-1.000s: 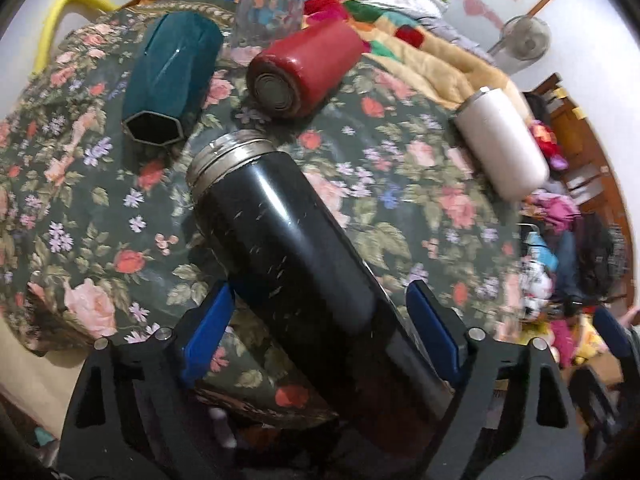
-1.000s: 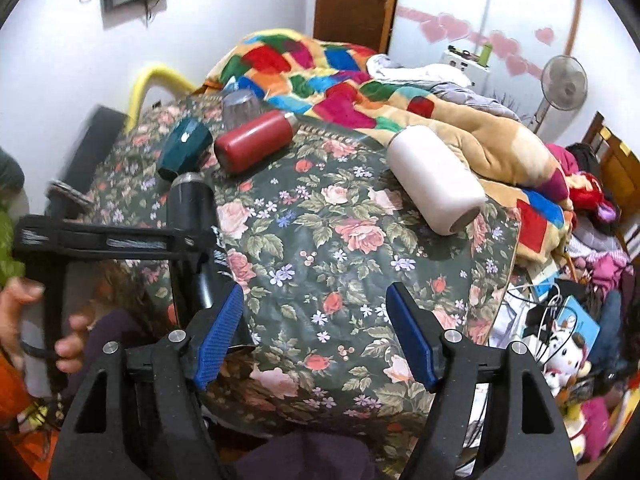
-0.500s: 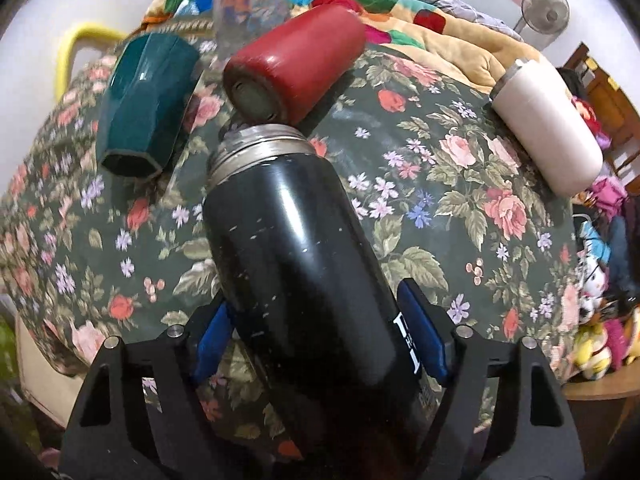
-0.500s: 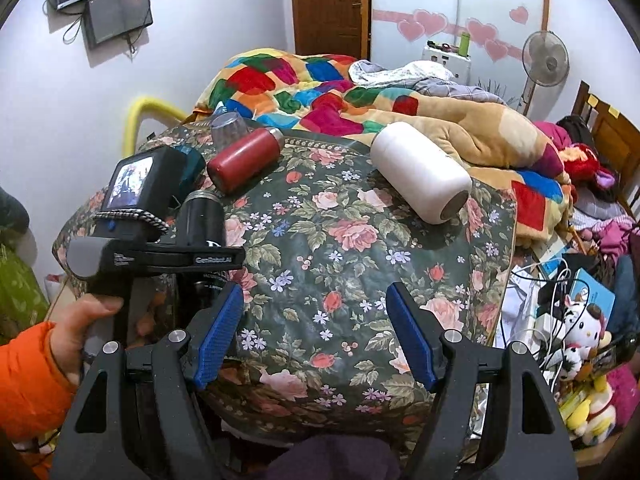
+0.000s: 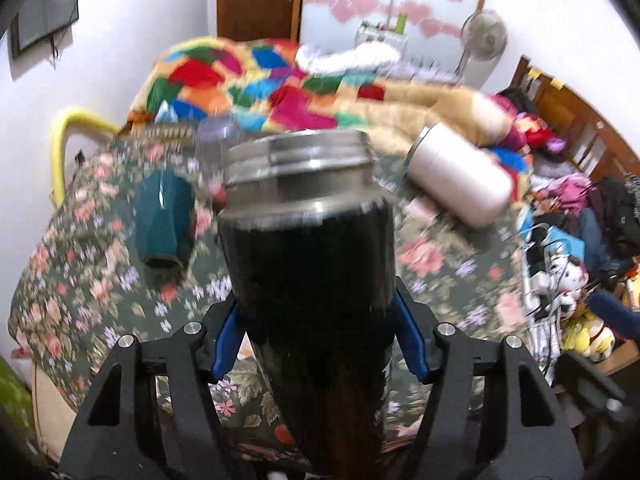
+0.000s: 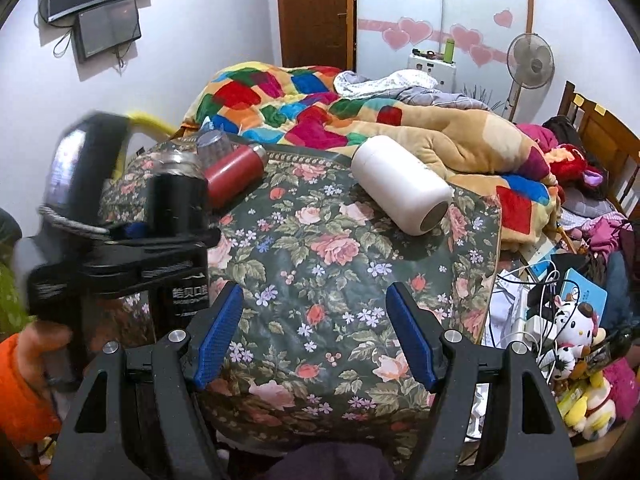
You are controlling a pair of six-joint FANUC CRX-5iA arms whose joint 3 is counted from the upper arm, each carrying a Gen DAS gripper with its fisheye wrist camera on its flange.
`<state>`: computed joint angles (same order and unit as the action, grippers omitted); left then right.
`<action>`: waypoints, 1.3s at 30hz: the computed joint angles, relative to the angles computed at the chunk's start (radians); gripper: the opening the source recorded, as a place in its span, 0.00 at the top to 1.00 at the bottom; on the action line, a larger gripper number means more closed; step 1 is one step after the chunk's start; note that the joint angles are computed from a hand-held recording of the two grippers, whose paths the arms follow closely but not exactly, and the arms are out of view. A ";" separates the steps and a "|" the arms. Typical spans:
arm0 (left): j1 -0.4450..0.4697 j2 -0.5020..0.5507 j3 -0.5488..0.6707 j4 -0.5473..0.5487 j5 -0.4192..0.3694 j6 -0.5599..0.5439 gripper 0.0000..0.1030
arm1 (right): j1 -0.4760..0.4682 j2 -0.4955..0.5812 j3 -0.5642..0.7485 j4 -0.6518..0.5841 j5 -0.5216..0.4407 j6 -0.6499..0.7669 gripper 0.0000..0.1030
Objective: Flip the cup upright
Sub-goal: 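Rotate the black thermos upright in the left tool, opening end up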
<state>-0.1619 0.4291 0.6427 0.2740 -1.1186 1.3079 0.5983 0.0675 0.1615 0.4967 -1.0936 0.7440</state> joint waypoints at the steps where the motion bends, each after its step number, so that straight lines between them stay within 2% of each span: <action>1: 0.000 -0.011 -0.009 0.011 0.021 -0.011 0.37 | 0.000 -0.003 -0.002 0.003 0.005 -0.006 0.32; 5: -0.003 -0.039 -0.020 0.032 0.101 -0.049 0.38 | -0.002 -0.003 0.001 0.013 0.015 -0.014 0.32; 9: -0.015 -0.035 0.006 0.009 0.155 -0.056 0.38 | -0.005 -0.007 0.000 0.023 0.023 -0.027 0.32; 16: -0.016 0.054 0.146 0.012 0.100 -0.048 0.38 | -0.014 -0.006 0.005 0.028 0.032 -0.039 0.32; 18: -0.019 0.057 0.143 0.002 0.096 -0.051 0.38 | -0.017 -0.004 0.007 0.023 0.035 -0.037 0.32; 33: -0.012 0.027 0.028 -0.004 0.066 -0.092 0.38 | -0.017 0.030 0.047 -0.014 0.021 0.000 0.32; 39: -0.007 -0.032 -0.072 0.015 0.117 -0.152 0.38 | -0.006 0.031 0.050 -0.002 0.013 -0.007 0.32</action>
